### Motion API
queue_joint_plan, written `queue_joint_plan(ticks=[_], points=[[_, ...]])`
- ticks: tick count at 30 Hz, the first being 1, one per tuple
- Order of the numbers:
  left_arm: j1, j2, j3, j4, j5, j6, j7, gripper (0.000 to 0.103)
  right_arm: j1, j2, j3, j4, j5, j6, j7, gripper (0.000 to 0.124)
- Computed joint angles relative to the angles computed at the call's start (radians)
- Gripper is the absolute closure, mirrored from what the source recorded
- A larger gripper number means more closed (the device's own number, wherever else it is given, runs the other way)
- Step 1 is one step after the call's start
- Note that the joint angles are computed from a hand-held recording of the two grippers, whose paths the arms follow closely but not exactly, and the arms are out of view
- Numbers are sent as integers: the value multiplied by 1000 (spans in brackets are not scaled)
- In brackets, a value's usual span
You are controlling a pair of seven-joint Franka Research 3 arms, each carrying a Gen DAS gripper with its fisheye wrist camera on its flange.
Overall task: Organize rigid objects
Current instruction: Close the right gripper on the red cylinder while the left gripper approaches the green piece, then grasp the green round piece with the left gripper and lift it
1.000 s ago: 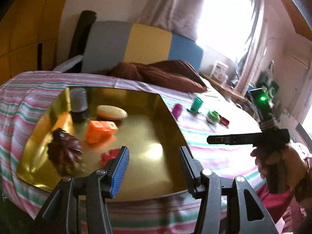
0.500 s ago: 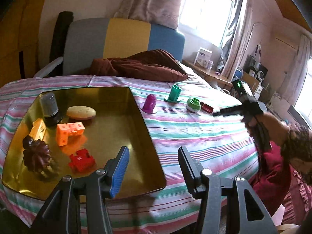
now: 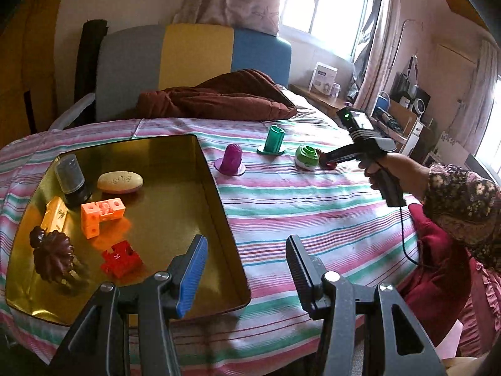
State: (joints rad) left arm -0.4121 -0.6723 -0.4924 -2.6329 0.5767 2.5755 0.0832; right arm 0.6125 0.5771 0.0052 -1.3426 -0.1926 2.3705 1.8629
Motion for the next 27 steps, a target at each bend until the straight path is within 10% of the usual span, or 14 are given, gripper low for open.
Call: queue_joint_plan(ticks=[15,22,27], points=[[63,187,7,156,75,116,81,50,-80,-138,63,-223,196,75,26,98],[98,432,40,353,125,199,133,50,-159,-210,124,-368,401,199,-50,98],[63,638,90,548,135,113,183,50,-179,-224,133,-390,498,214,-78,99]])
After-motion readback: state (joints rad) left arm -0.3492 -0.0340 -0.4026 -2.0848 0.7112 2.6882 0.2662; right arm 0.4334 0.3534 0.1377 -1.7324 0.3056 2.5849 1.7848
